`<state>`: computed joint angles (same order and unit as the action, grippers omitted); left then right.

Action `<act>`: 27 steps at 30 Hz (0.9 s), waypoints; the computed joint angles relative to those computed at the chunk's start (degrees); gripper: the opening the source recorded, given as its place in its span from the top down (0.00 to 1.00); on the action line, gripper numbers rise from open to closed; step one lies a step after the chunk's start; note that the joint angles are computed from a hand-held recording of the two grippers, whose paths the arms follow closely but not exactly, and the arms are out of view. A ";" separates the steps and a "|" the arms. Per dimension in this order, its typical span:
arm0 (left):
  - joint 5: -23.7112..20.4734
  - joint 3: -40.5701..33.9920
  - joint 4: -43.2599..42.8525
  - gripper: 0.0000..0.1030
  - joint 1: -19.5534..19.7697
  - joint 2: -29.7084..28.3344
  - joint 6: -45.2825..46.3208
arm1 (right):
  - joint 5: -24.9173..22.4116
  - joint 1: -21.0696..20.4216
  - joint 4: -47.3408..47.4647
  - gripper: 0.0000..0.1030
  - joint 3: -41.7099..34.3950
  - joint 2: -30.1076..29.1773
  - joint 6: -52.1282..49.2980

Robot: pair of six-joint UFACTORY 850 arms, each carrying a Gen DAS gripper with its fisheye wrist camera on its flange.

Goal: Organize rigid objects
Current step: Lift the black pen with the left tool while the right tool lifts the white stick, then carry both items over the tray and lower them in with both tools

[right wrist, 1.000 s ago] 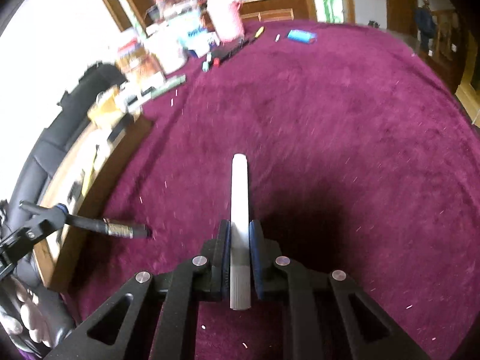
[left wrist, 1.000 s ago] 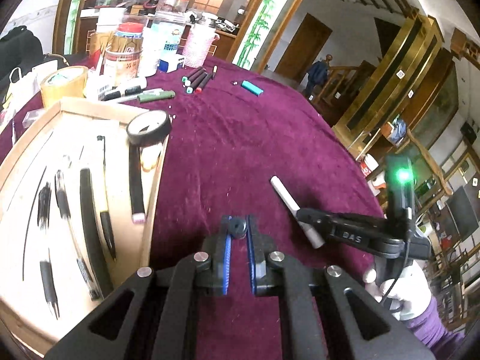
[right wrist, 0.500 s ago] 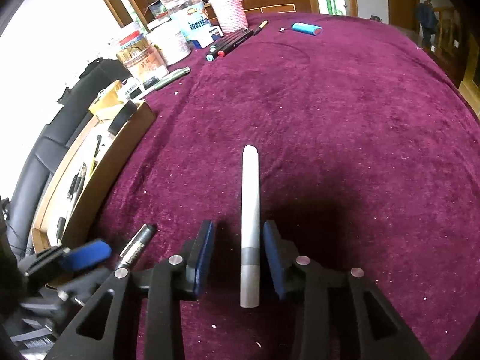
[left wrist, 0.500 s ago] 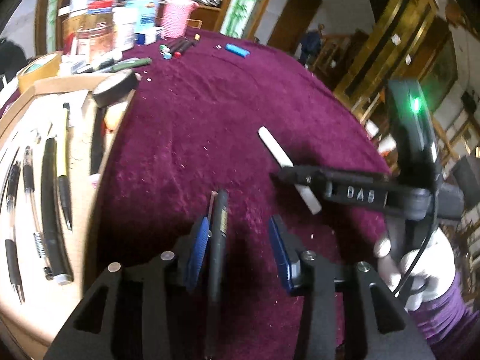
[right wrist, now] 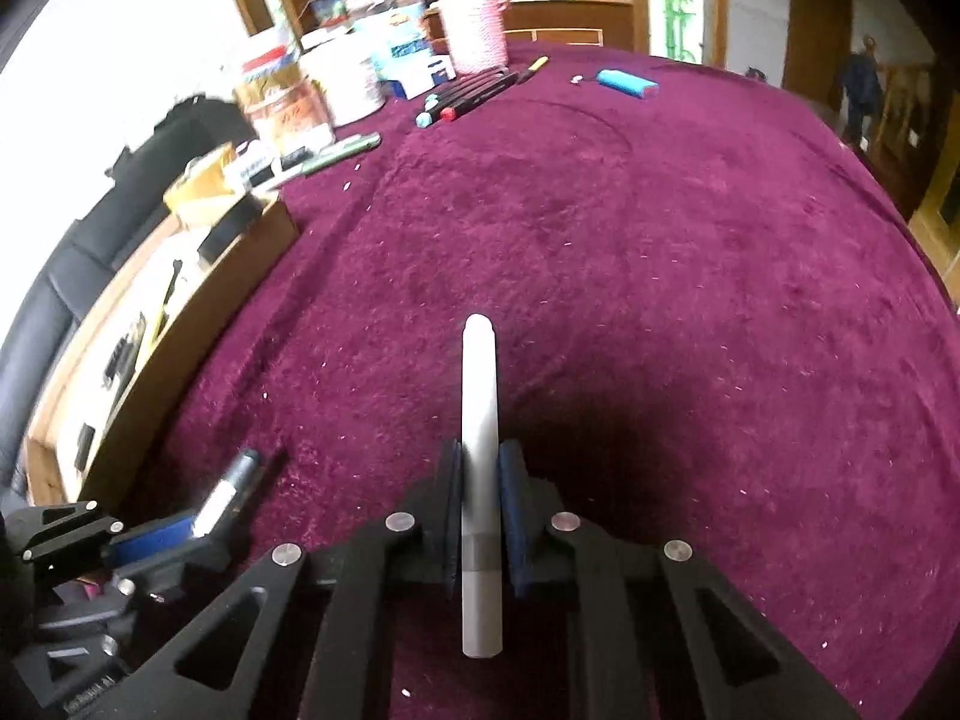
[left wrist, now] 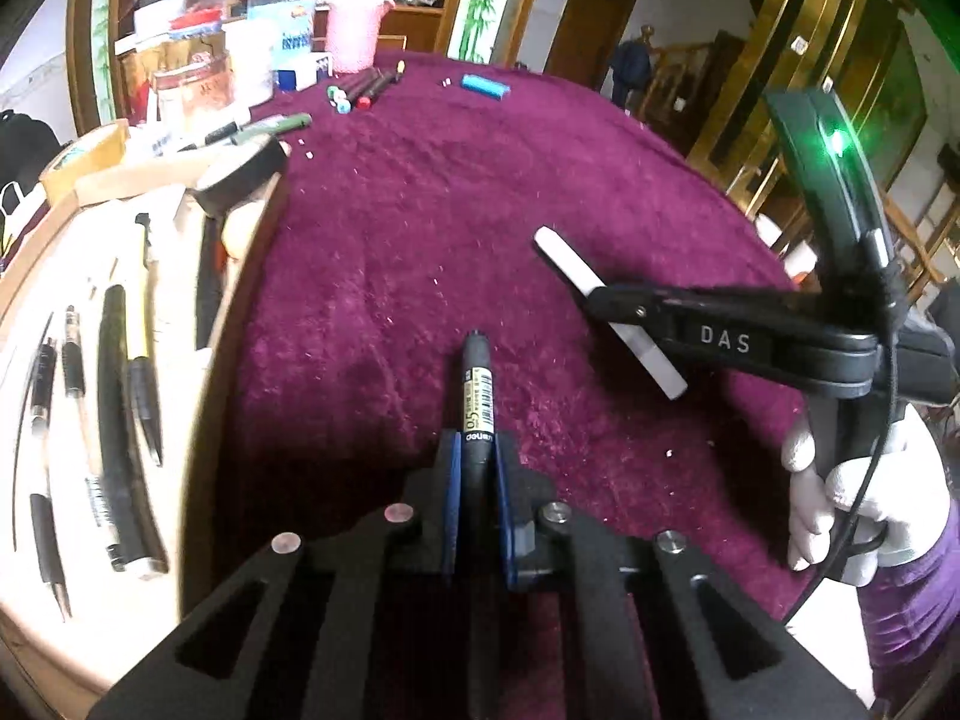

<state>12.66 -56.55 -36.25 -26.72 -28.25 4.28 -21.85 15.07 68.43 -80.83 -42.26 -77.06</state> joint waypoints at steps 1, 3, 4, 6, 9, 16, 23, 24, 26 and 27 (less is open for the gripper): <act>0.44 0.44 1.29 0.90 -0.05 0.48 -1.45 | -0.65 -0.28 1.21 0.87 0.32 0.34 -0.73; 1.56 1.66 4.18 0.90 -0.11 1.69 -4.66 | -1.91 -0.78 3.33 0.87 1.01 1.16 -2.29; 1.86 1.89 5.65 0.90 -0.03 2.06 -6.35 | -2.67 -0.99 4.34 0.87 1.47 1.70 -3.02; 2.97 3.23 11.49 0.90 0.29 3.46 -12.66 | -4.11 -1.24 6.47 0.87 2.49 2.95 -4.84; 5.39 5.89 13.56 0.90 0.38 6.39 -15.62 | -5.42 -1.14 9.88 0.87 4.42 5.02 -8.29; 10.73 14.33 10.37 0.90 0.53 15.44 -14.91 | -12.41 0.02 9.16 0.87 5.03 7.40 -7.51; 13.78 22.22 -1.74 0.90 3.34 23.31 -8.20 | -18.01 3.86 4.46 0.87 2.20 6.07 -1.17; 13.96 23.13 -2.71 0.90 4.00 24.01 -7.95 | -18.10 4.53 4.04 0.87 1.91 5.88 -0.55; 14.00 24.75 -4.08 0.90 5.52 25.27 -7.50 | -18.13 5.90 3.23 0.87 1.54 5.65 0.42; 14.09 25.38 -5.89 0.90 6.06 25.61 -6.19 | -18.19 6.57 2.84 0.86 1.40 5.55 0.80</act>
<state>26.74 -31.17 -42.14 -20.66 -2.64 -1.91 -40.04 21.64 71.27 -79.43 -36.71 -76.26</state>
